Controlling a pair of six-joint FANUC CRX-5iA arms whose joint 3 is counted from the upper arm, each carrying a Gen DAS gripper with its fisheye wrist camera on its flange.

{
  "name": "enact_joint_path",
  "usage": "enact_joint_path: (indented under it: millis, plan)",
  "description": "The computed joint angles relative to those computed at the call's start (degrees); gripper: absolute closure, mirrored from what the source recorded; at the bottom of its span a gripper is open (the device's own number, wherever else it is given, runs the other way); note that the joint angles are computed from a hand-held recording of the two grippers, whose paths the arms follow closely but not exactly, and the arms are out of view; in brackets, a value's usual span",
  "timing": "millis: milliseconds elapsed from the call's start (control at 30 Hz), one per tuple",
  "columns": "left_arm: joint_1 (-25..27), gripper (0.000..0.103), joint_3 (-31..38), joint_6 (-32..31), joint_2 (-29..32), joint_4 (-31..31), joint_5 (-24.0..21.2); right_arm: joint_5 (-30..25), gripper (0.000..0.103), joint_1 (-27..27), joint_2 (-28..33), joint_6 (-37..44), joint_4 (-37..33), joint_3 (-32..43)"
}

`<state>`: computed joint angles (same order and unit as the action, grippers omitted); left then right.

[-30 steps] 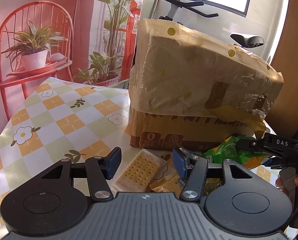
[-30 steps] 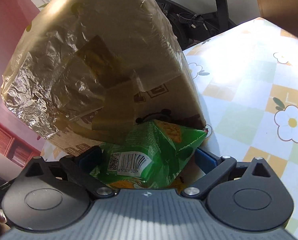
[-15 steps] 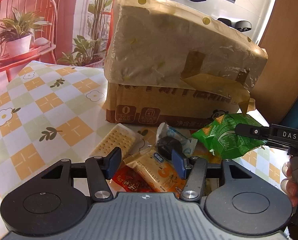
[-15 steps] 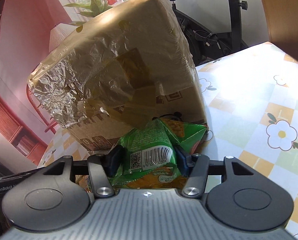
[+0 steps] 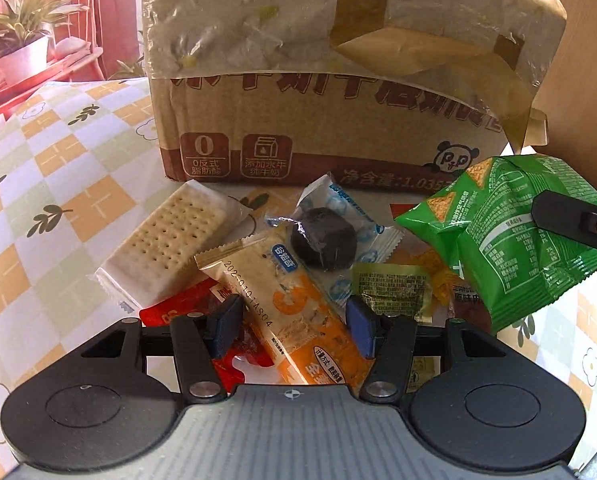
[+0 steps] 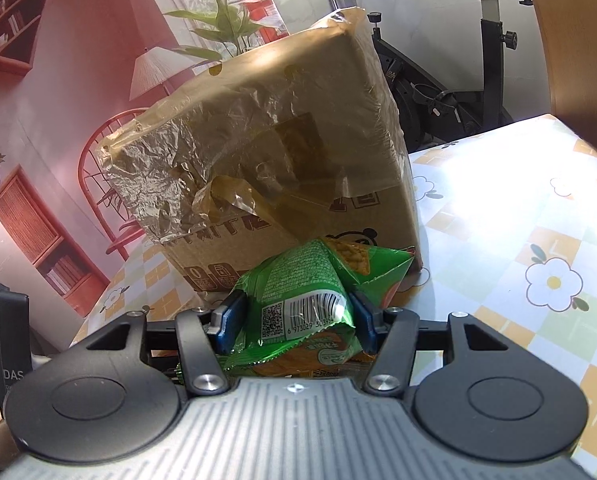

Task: Organize snacks
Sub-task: 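Grasp the green chip bag with the right gripper while the left grasps the orange-printed bread bar, then carry both snacks over the box and open both grippers inside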

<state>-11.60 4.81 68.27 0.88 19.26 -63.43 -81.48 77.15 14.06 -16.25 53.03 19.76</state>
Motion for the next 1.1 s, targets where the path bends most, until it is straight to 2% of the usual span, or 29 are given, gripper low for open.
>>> enact_joint_path:
  millis: [100, 133, 167, 267, 600, 767, 967, 1100]
  plan:
    - [-0.91, 0.043, -1.04, -0.33, -0.28, -1.35, 2.46, -1.46, 0.045, 0.34, 1.30, 4.00, -0.80, 1.77]
    - [-0.97, 0.047, -1.13, -0.62, -0.37, -1.32, 2.56, -1.38, 0.045, 0.44, 1.29, 3.98, -0.81, 1.62]
    - [-0.40, 0.056, -1.84, -1.39, -0.59, 0.48, 2.63, -1.19, 0.045, 0.53, 1.10, 3.65, -0.75, 1.25]
    - [1.20, 0.065, -3.73, -3.92, -1.79, 4.42, 3.09, -1.66, 0.045, 0.80, 0.96, 3.81, -0.81, 1.10]
    - [4.41, 0.065, -7.54, -14.42, -8.17, 13.05, 8.41, -1.35, 0.046, 1.98, 0.79, 5.01, 0.22, 1.51]
    - [5.29, 0.065, -7.89, -17.77, -10.35, 16.93, 10.51, -3.57, 0.046, 3.37, 0.24, 4.29, 2.33, 1.61]
    - [5.10, 0.065, -6.24, -20.80, -10.50, 22.26, 13.60, -6.80, 0.046, 4.96, -0.07, 5.25, 8.61, 3.36]
    - [4.13, 0.065, -2.55, -22.33, -8.54, 25.51, 15.15, -7.22, 0.046, 4.05, 0.70, 10.04, 14.82, 6.91]
